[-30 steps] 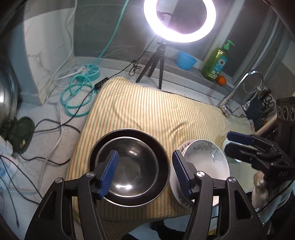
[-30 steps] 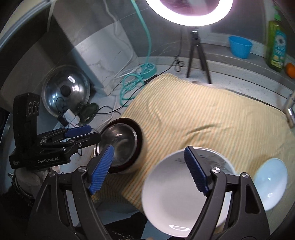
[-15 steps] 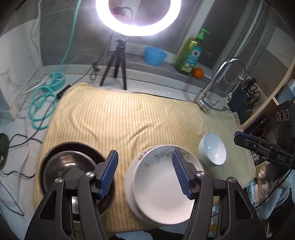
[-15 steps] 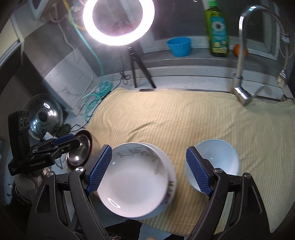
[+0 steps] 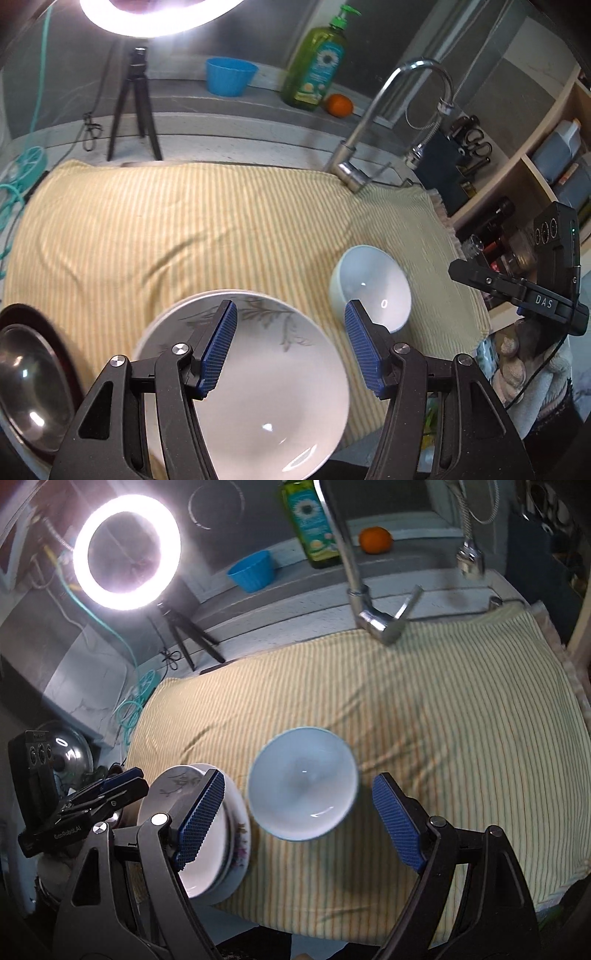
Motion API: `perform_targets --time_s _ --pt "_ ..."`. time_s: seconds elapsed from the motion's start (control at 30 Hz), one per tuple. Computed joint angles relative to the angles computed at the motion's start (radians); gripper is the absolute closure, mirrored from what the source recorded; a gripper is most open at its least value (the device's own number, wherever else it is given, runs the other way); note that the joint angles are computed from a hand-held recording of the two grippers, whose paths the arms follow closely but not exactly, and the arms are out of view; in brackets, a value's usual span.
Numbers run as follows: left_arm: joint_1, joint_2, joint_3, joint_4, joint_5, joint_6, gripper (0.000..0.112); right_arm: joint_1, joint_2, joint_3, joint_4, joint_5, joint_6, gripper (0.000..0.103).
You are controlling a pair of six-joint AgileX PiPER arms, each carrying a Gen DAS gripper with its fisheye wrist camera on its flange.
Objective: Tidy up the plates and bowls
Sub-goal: 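Move the grippers toward the small white bowl, then close the right gripper on the rim of the small white bowl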
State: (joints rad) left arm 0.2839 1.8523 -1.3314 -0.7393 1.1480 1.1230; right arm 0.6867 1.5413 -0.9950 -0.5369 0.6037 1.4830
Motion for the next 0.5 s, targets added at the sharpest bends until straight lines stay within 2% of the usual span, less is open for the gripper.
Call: perform_targets --time_s 0.17,0.27,0.33,0.4,0.5 --pt "-0.078 0.008 0.024 0.005 -0.020 -0.011 0.053 -0.031 -0.013 0.080 0.011 -0.072 0.017 0.019" --pt "-0.126 0.020 0.029 0.015 -0.034 -0.028 0.057 -0.050 0.001 0.096 0.040 -0.107 -0.018 0.030" --pt "-0.155 0.033 0.027 0.026 -0.042 -0.047 0.064 -0.065 0.015 0.105 0.065 -0.131 -0.047 0.035" --pt "-0.173 0.050 0.018 0.034 -0.043 -0.067 0.069 -0.085 0.024 0.122 0.107 -0.175 -0.086 0.046" --pt "-0.190 0.076 0.000 0.041 -0.036 -0.089 0.076 -0.103 0.038 0.136 0.146 -0.212 -0.132 0.052"
